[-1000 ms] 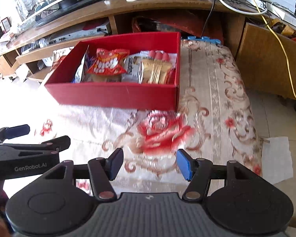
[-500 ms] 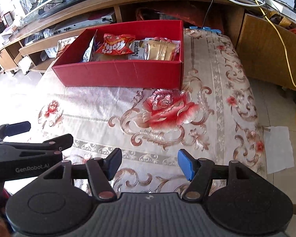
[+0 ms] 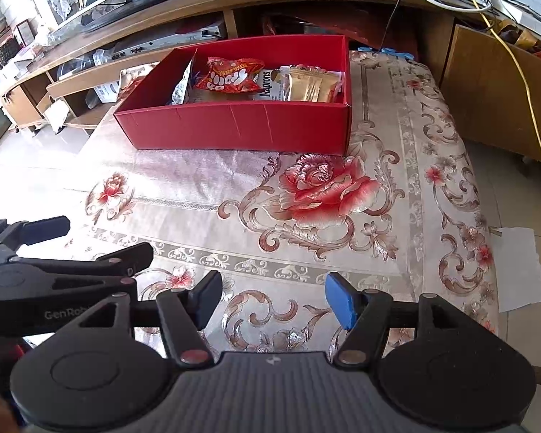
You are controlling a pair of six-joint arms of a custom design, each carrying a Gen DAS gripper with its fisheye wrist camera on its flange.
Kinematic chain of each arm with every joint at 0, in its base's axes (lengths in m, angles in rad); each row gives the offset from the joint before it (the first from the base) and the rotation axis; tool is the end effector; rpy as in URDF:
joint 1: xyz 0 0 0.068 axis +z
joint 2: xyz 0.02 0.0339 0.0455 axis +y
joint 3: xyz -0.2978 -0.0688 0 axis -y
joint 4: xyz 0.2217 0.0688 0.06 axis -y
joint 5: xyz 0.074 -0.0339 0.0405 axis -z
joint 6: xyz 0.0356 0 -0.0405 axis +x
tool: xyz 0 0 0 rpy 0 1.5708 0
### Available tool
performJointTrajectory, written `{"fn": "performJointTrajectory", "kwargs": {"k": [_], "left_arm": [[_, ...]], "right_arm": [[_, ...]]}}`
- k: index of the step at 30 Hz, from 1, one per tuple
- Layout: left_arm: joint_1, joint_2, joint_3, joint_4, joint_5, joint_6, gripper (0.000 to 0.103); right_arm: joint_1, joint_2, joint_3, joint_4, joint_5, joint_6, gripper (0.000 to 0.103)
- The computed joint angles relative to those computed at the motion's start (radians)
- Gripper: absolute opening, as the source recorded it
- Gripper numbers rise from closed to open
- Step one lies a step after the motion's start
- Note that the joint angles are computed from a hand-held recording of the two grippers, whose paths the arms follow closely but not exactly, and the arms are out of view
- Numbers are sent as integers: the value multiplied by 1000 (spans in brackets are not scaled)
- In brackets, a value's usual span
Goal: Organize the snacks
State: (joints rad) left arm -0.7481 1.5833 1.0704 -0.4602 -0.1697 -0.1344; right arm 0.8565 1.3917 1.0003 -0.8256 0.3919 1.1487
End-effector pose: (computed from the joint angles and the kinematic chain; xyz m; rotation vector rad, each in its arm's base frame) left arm 0.2296 -0.2049 0.2646 0.7004 2.4298 -0.1382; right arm 0.1621 0.1662 0.2771 0.4739 2.5814 0.1151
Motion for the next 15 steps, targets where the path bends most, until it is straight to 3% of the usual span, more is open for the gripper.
{"fn": "performJointTrajectory", "kwargs": {"k": [15], "left_arm": [[-15,-7,28,-52,-33,-17,100]], "right_arm": [[16,-16,1,-10,20,23,62]]}}
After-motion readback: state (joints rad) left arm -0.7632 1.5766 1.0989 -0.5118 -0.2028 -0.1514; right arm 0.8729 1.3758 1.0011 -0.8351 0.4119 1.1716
